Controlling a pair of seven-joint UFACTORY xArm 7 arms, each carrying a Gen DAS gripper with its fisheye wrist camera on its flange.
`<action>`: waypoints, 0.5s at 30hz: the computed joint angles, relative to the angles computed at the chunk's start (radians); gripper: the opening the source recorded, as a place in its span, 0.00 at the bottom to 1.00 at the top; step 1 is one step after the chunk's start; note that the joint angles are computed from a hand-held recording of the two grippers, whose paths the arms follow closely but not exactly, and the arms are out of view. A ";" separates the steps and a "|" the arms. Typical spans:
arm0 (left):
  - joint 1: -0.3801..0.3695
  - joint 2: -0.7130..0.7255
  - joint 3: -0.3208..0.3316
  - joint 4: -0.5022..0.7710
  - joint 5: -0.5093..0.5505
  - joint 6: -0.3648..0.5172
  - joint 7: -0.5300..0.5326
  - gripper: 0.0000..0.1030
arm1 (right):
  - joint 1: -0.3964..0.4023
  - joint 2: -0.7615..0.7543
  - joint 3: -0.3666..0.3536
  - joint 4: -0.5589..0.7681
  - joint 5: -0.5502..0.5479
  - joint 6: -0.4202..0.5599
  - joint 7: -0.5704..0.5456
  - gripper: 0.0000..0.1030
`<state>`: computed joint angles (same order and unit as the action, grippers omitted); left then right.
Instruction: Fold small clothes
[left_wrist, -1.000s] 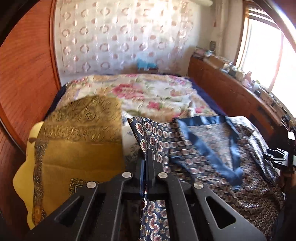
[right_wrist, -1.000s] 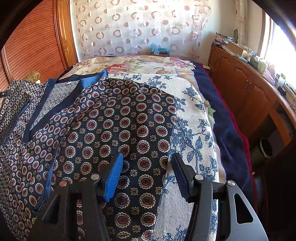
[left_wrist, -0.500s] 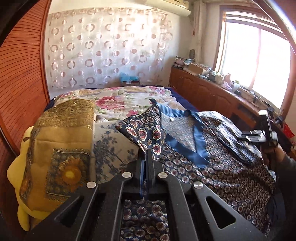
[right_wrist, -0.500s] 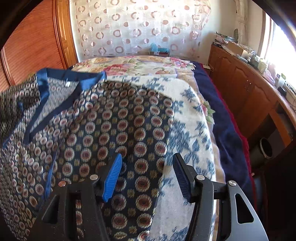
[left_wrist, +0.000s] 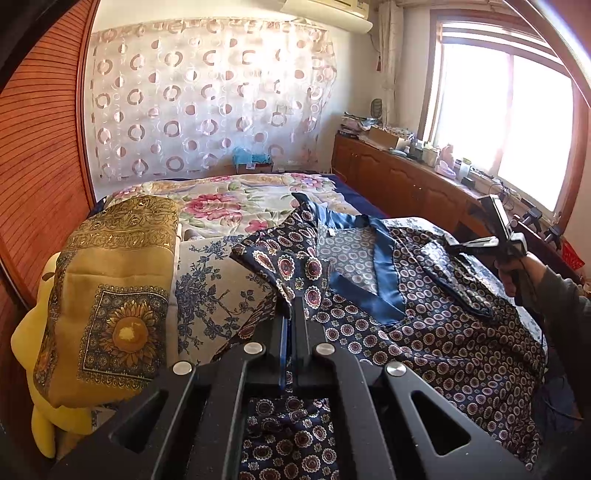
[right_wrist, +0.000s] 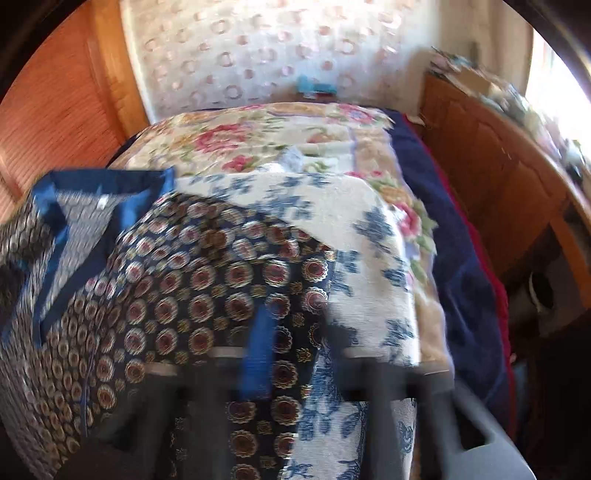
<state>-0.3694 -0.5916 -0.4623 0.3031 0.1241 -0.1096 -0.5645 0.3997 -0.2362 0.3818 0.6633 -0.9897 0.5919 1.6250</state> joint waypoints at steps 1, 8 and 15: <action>-0.004 -0.010 0.000 -0.005 -0.003 -0.002 -0.005 0.02 | 0.004 -0.003 0.010 0.000 -0.015 0.001 0.009 0.02; -0.140 -0.299 0.069 -0.129 -0.030 0.087 -0.044 0.02 | 0.099 -0.192 0.170 -0.035 -0.070 0.151 0.142 0.02; -0.315 -0.757 0.087 -0.304 -0.041 0.393 -0.149 0.02 | 0.216 -0.352 0.370 -0.093 0.091 0.273 0.209 0.02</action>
<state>-0.6841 -1.3486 -0.3750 -0.0004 0.0833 0.2838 -0.7131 0.6158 -0.5881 0.7515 0.5705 -0.8986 0.8646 1.8345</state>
